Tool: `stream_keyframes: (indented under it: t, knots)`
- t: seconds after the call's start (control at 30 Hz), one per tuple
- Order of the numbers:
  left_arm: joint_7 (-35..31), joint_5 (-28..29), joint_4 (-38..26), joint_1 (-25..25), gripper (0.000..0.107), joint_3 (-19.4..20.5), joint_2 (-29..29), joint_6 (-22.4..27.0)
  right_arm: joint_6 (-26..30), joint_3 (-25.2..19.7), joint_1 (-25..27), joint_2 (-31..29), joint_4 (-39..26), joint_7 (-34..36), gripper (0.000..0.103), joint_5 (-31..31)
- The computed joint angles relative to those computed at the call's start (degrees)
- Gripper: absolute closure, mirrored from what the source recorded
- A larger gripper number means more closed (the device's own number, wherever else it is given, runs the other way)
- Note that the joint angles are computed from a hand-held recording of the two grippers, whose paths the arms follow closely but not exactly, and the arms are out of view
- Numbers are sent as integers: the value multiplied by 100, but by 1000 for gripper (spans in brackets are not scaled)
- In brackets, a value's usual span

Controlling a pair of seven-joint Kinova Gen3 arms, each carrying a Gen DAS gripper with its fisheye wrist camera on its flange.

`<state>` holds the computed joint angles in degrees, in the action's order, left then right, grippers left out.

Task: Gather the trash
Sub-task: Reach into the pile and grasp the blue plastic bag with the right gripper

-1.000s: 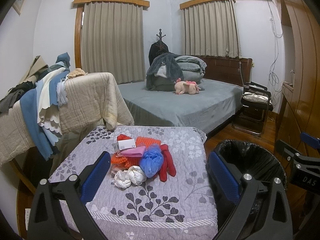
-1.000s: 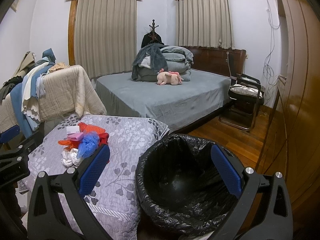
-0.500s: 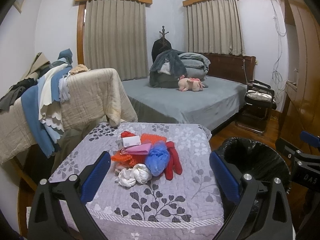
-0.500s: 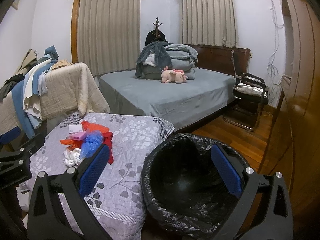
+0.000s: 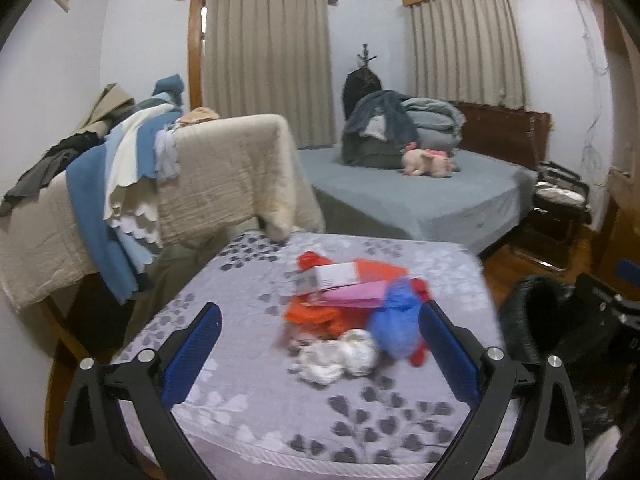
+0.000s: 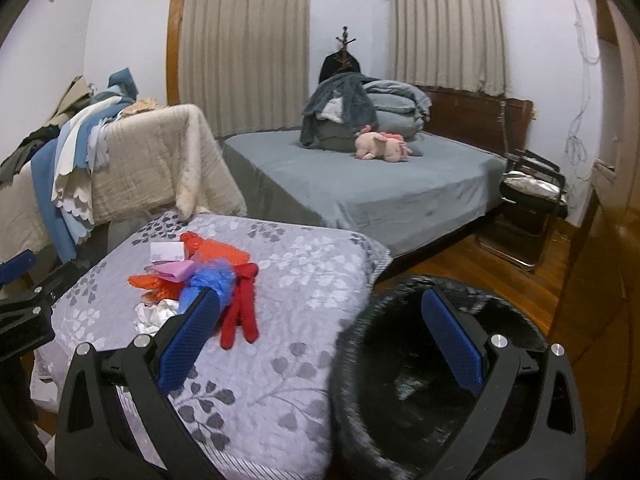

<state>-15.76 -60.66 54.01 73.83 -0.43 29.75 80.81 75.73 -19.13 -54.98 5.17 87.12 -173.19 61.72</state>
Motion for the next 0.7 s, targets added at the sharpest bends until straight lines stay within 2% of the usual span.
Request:
stream_keyframes:
  t: [0.23,0.37,0.7]
  knots:
    - [86,244,528,-462,12,87,-107,-289,-851,327,134,527,-253,273,8,-203]
    - [89,305,718,-643,12,106,-103,-361,-1251,576,128,877,-509,632,20,-488]
    - [286,534,1206,-1157,16,206,-199,-883,-2026,1134,69,1527,-1100,1483,34,-1248]
